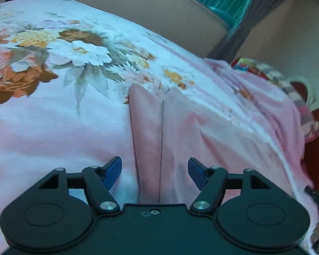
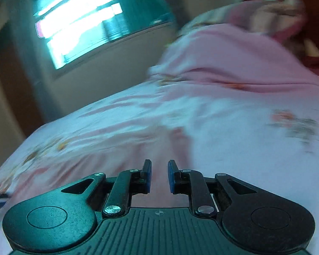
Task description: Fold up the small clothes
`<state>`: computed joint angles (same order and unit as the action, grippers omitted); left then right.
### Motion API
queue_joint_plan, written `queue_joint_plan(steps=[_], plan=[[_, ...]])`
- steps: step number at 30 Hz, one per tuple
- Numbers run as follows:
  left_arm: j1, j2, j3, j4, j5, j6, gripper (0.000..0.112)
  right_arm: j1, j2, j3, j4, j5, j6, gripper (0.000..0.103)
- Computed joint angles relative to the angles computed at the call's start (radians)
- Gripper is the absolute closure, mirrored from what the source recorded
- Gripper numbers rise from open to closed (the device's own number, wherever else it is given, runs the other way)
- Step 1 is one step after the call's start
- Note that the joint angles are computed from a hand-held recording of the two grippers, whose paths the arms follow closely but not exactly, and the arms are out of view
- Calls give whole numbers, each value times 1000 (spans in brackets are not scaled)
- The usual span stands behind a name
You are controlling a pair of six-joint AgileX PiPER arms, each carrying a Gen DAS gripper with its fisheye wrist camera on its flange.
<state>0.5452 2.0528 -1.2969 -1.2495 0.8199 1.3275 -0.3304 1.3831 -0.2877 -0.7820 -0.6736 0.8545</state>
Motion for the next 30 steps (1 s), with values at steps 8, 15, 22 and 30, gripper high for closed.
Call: queue_joint_plan(steps=[8, 15, 22, 30], plan=[[12, 31, -28, 23, 65, 33, 45, 421, 115, -62, 392, 14, -289, 86], [20, 47, -27, 4, 84, 74, 45, 680, 360, -239, 698, 122, -515, 88], [23, -48, 89, -24, 34, 182, 45, 750, 278, -249, 934, 169, -644, 87], [-21, -113, 219, -107, -79, 363, 45, 860, 429, -488, 1427, 312, -1097, 87]])
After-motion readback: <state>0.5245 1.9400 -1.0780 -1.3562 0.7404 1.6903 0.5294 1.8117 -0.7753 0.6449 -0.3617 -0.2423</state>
